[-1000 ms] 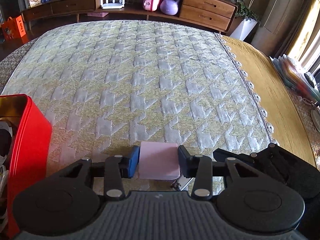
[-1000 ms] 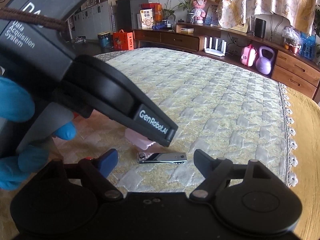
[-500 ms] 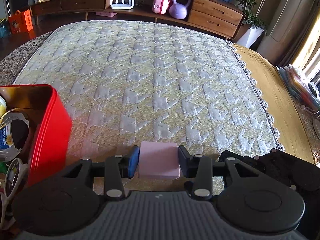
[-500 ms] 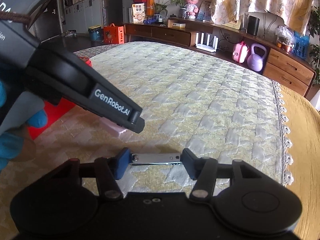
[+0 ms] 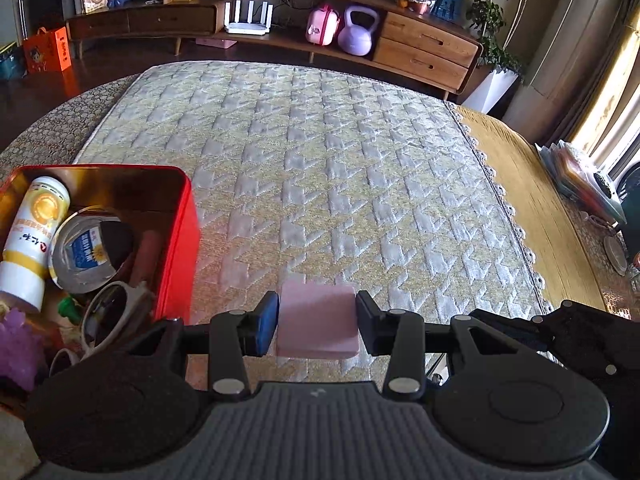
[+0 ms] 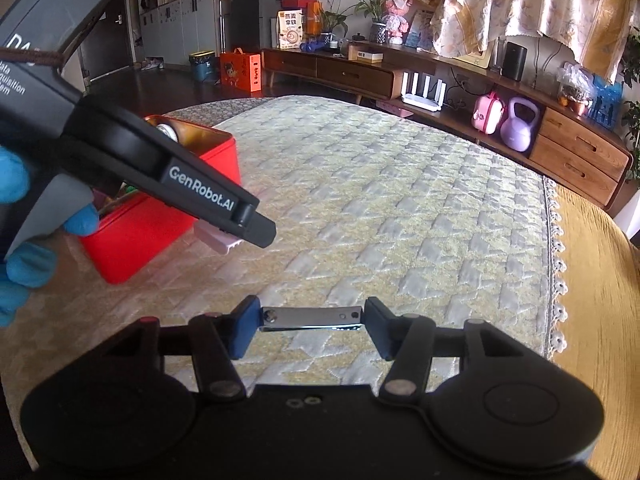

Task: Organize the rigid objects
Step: 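Carry the pink box into the red tin with the left tool while the right tool places the clipper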

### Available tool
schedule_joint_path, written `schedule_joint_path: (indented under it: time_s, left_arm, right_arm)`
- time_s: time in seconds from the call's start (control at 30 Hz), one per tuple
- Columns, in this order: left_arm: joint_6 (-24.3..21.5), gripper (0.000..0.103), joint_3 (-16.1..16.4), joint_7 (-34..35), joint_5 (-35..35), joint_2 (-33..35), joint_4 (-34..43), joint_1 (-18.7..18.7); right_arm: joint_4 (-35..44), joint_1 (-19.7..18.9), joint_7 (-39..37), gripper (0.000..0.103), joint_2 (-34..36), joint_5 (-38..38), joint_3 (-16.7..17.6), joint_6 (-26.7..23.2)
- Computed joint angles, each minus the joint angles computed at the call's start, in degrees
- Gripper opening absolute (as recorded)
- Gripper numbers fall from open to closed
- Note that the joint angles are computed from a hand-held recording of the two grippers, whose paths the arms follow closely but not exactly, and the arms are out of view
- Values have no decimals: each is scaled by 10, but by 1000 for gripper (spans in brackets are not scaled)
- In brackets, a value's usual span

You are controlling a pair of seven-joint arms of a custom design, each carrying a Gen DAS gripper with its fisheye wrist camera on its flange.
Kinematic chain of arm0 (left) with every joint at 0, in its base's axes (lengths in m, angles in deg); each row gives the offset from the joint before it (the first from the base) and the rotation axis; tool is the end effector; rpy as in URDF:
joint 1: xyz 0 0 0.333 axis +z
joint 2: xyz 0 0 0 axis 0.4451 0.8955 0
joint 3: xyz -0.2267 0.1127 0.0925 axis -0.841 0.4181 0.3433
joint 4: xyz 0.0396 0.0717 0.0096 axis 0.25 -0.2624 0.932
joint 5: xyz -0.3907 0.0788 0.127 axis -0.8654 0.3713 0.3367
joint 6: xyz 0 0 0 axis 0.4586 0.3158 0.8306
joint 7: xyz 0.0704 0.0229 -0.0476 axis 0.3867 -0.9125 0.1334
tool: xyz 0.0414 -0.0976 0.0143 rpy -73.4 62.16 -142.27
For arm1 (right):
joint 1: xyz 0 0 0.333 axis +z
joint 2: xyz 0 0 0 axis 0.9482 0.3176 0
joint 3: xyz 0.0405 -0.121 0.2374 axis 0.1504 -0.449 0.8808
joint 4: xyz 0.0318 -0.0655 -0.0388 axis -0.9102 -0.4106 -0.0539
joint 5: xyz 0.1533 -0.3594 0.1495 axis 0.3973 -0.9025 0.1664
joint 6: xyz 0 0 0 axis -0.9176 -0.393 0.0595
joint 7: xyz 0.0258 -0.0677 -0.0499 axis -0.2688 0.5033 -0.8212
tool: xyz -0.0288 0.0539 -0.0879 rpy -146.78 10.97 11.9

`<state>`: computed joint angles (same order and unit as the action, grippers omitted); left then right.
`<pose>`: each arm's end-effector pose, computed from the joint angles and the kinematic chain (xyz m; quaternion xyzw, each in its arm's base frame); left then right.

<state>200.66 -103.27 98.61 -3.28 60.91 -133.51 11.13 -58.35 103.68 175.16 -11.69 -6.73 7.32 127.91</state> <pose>0.4462 -0.3372 0.4065 -0.7486 0.5830 -0.2595 0.1799 0.4588 0.4872 0.3803 -0.8552 0.3305 -0.1478 0.3710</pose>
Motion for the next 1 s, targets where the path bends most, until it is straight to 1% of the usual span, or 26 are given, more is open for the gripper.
schedule_joint_path:
  time_s: [0.13,0.23,0.33,0.57,0.8,1.0]
  left_arm:
    - [0,41,-3,9,-22,-56,-42,-2]
    - [-6,41,-15,21,-40,-102,-73,2]
    - [-8,41,-26,35,-65,-152,-106,6]
    - [-16,41,-42,73,-131,-272,-190,10]
    - [-53,41,-48,104,-190,-394,-269,4]
    - [-87,41,-46,126,-225,-473,-318,-2]
  right_arm:
    - [-17,12,7,56,-29,-9,1,-6]
    - [-19,21,13,56,-42,-14,2,-12]
    - [-18,38,33,56,-52,-31,-3,-16]
    - [-8,57,50,56,-63,-48,3,-25]
    - [20,73,50,56,-52,-57,10,-31]
    - [50,91,50,56,-30,-64,12,-40]
